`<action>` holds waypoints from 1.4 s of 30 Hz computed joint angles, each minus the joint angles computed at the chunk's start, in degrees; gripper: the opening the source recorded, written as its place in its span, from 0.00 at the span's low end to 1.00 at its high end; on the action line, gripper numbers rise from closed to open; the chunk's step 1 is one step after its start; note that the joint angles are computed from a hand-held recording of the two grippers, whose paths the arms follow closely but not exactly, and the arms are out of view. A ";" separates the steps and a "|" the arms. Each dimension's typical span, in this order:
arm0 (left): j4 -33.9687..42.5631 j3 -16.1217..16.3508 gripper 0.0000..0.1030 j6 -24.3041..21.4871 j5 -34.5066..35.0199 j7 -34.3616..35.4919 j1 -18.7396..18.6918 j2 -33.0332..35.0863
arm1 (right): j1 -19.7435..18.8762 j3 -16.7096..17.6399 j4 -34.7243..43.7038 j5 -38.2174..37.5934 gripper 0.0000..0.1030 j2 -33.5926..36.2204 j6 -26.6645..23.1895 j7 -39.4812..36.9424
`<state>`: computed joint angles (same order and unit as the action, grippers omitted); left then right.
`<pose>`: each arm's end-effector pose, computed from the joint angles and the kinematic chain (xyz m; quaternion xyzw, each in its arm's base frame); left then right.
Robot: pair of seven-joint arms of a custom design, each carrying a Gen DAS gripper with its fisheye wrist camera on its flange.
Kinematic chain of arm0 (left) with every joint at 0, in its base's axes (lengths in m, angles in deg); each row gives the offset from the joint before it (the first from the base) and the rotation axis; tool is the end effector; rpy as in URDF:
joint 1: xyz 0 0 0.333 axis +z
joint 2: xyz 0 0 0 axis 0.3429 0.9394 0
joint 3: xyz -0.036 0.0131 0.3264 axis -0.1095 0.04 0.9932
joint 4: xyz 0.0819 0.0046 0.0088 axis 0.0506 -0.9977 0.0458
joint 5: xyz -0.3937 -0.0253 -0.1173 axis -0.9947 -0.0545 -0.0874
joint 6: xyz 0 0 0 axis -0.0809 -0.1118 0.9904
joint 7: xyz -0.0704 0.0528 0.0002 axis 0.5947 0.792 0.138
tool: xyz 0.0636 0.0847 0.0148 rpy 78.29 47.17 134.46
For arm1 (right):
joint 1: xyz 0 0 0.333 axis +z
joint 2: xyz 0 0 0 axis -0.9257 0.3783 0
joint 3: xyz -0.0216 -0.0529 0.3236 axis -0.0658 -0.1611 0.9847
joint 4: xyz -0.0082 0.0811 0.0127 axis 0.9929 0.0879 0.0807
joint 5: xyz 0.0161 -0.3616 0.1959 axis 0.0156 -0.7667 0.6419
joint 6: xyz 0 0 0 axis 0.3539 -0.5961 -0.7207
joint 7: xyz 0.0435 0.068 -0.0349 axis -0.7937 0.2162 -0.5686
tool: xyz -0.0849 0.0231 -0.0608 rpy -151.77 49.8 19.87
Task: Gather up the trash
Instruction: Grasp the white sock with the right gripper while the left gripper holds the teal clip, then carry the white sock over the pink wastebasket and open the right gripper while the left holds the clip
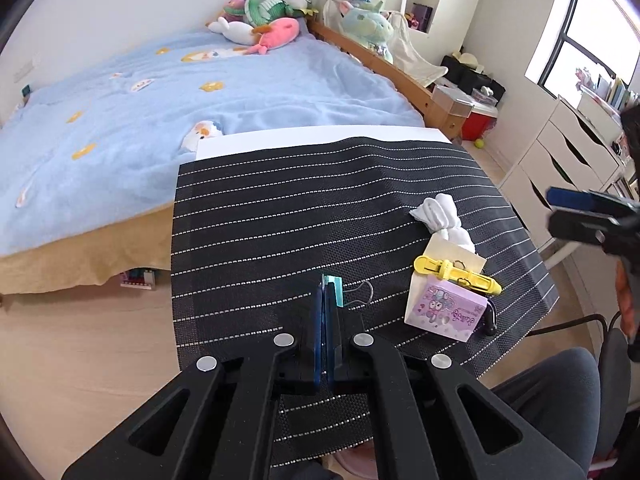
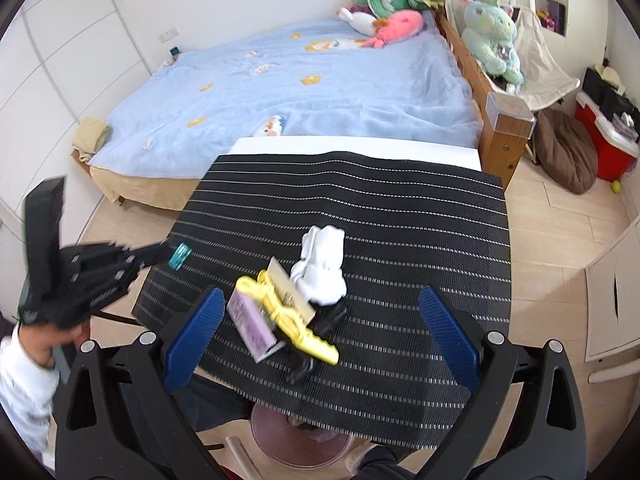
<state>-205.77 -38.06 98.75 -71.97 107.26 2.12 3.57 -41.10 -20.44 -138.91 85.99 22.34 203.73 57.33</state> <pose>0.5009 -0.3307 0.5391 -0.6198 0.7238 -0.2724 0.1332 0.5797 0.3770 0.5414 -0.7756 0.5432 -0.0574 0.3163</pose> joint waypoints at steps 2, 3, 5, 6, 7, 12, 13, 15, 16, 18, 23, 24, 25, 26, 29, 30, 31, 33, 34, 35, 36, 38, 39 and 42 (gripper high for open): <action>-0.31 -0.02 0.01 0.21 -0.15 0.04 -0.06 -0.24 | 0.07 -0.16 3.44 -0.39 0.94 2.39 -2.46 0.38; -0.55 -0.02 0.01 0.33 -0.35 0.14 -0.11 -0.46 | 0.13 -0.28 5.82 -0.57 0.94 4.04 -4.17 0.62; -0.98 0.03 0.01 0.51 -0.72 0.37 -0.16 -0.78 | 0.55 -0.66 9.65 -1.50 0.94 6.68 -7.23 1.27; -1.10 0.04 0.01 0.56 -0.88 0.48 -0.19 -0.84 | 0.96 -1.05 11.82 -2.45 0.94 8.20 -8.95 1.95; -1.19 0.03 0.01 0.53 -0.97 0.53 -0.22 -0.89 | 1.26 -1.31 13.15 -3.01 0.94 9.17 -10.04 2.47; -1.67 0.09 0.01 0.54 -1.36 0.77 -0.25 -1.08 | 1.36 -1.19 22.05 -1.43 0.94 15.74 -16.67 3.55; -1.68 0.12 0.01 0.58 -1.44 0.77 -0.23 -1.08 | 1.55 -1.33 23.37 -1.49 0.93 16.69 -17.70 3.79; -1.88 0.13 0.01 0.77 -1.47 0.68 -0.21 -1.19 | 2.00 -1.69 25.95 -1.82 0.83 18.57 -19.68 4.42; -1.94 0.16 0.01 0.82 -1.58 0.74 -0.20 -1.20 | 2.25 -1.91 27.44 -2.06 0.80 19.63 -21.04 4.94; -1.94 0.20 0.01 0.84 -1.72 0.89 -0.17 -1.15 | 2.57 -2.20 29.12 -2.42 0.72 20.89 -22.53 5.44; -2.53 0.27 0.01 1.32 -2.22 1.01 -0.13 -1.36 | 2.50 -2.27 30.57 -1.85 0.53 22.50 -24.24 5.92; -2.61 0.27 0.01 1.40 -2.29 1.04 -0.13 -1.34 | 2.32 -2.13 30.27 -1.48 0.47 22.45 -24.11 5.76; -2.65 0.27 0.01 1.47 -2.42 1.12 -0.16 -1.29 | 2.27 -2.04 30.12 -1.26 0.43 22.43 -23.89 5.65; -2.74 0.26 0.01 1.53 -2.53 1.20 -0.19 -1.32 | 2.21 -2.00 29.53 -1.11 0.36 22.14 -23.49 5.47; -2.83 0.23 0.01 1.52 -2.84 1.40 -0.27 -1.37 | 2.08 -1.94 28.04 -0.79 0.32 21.22 -22.10 5.10; -2.88 0.23 0.01 1.56 -2.87 1.44 -0.28 -1.44 | 2.13 -2.00 27.45 -0.88 0.31 20.81 -21.33 5.01; -2.93 0.24 0.01 1.58 -2.94 1.52 -0.29 -1.52 | 2.13 -2.04 26.83 -0.89 0.31 20.38 -20.61 5.01; -2.88 0.20 0.01 1.53 -2.92 1.58 -0.34 -1.61 | 2.03 -2.08 25.16 -0.82 0.31 19.13 -18.89 5.04; -2.84 0.16 0.01 1.45 -2.83 1.57 -0.38 -1.68 | 2.05 -2.13 24.56 -0.95 0.31 18.60 -18.31 5.15; -2.88 0.11 0.01 1.43 -2.75 1.53 -0.42 -1.79 | 1.99 -2.16 23.71 -1.00 0.31 17.90 -17.49 5.19; -2.79 0.07 0.01 1.34 -2.67 1.51 -0.47 -1.82 | 1.84 -2.11 23.19 -0.92 0.30 17.41 -16.90 5.10; -2.68 -0.02 0.01 1.11 -2.59 1.58 -0.61 -2.02 | 1.74 -2.18 21.66 -1.14 0.30 16.05 -15.51 5.01; -2.59 -0.06 0.01 0.97 -2.52 1.60 -0.67 -2.07 | 1.75 -2.27 20.46 -1.40 0.30 15.08 -14.53 5.12; -2.26 -0.20 0.01 0.75 -2.52 1.75 -0.95 -2.28 | 1.21 -1.73 16.56 -0.68 0.30 11.91 -11.81 4.52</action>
